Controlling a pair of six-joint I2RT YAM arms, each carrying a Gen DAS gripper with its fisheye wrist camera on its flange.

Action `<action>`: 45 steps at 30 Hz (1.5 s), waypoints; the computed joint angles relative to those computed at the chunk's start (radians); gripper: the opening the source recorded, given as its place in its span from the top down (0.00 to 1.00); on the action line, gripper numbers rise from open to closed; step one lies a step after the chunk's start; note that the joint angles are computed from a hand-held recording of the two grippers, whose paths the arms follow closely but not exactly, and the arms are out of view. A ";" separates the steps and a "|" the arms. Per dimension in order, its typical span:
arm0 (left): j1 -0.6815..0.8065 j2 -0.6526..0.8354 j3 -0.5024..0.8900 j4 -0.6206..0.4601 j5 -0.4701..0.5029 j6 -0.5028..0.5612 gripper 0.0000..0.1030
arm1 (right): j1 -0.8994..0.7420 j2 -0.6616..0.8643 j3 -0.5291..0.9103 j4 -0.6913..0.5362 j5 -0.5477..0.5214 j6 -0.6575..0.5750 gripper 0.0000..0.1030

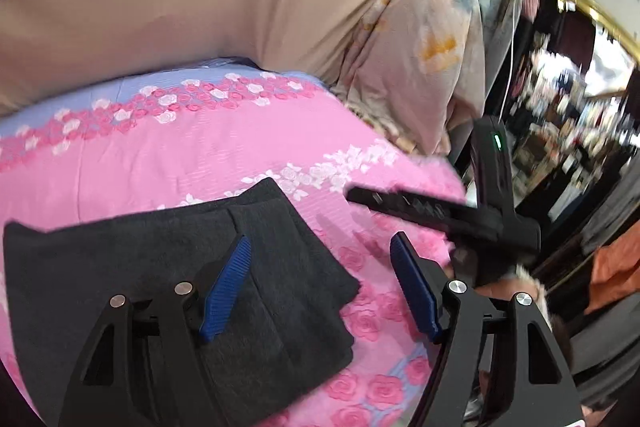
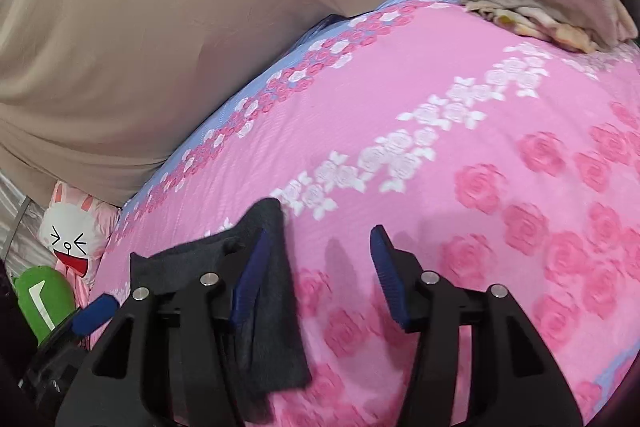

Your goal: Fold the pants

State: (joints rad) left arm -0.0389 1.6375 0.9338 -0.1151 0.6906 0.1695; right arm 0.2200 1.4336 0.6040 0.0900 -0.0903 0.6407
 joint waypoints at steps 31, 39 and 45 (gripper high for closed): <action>0.556 0.226 0.107 -0.172 0.046 0.076 0.21 | 0.235 0.219 0.329 -0.241 0.220 -0.092 0.40; 0.496 0.390 0.200 -0.199 0.118 -0.001 0.32 | 0.197 0.164 0.158 -0.100 -0.017 0.012 0.30; 0.563 0.520 0.416 -0.450 0.223 0.081 0.95 | 0.245 0.174 0.204 -0.061 -0.027 0.048 0.76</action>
State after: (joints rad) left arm 0.5238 2.1572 1.3494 -0.5651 0.9132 0.2509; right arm 0.4651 1.6080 0.8078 0.0288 -0.1170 0.6889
